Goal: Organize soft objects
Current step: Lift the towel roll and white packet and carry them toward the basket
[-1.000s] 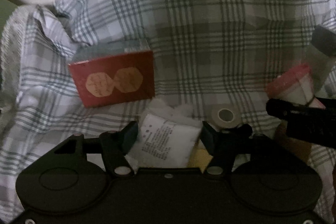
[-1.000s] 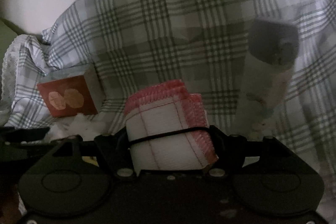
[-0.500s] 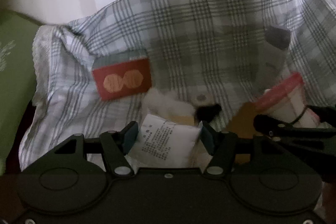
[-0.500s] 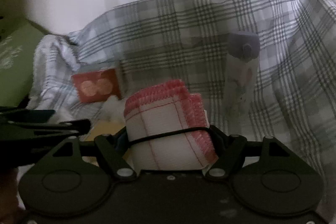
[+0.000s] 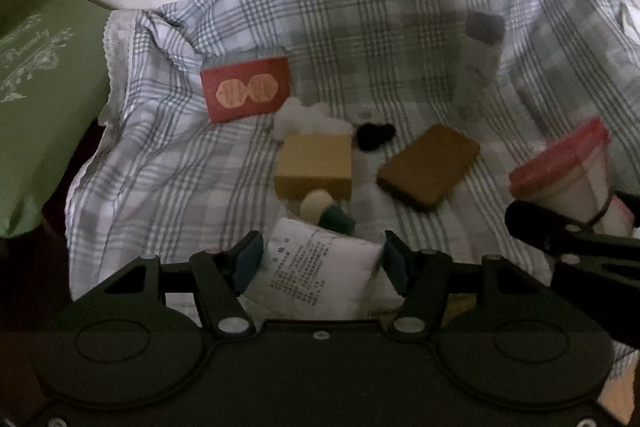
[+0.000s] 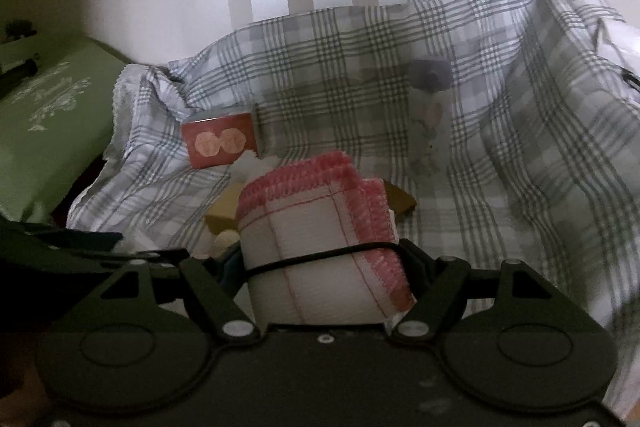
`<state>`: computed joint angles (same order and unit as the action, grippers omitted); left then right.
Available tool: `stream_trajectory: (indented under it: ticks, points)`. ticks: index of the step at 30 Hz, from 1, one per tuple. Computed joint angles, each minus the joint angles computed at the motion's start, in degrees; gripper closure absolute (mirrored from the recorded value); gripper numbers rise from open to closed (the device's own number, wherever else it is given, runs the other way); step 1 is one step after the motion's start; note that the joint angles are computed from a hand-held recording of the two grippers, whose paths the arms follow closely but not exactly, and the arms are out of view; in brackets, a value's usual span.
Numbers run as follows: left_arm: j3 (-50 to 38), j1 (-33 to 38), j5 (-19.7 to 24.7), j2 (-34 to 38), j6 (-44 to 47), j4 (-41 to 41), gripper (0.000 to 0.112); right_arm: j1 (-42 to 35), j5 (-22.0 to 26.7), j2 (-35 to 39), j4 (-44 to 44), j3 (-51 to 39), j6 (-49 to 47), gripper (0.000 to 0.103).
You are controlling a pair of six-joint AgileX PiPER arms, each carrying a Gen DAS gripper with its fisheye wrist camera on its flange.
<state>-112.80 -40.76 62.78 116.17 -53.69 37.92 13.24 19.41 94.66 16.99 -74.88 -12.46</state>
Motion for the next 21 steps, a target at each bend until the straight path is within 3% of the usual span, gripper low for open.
stream_trajectory:
  ticks: [13,21]
  points:
    - [11.82,-7.5,1.23,-6.36,-11.08,6.04,0.053,-0.71,-2.38,-16.65,4.77,18.15,0.2,0.028]
    - [14.28,-7.69,1.43,-8.52,-11.73,0.32,0.052,-0.86,-2.22,-23.58,6.52,23.89,-0.07,0.028]
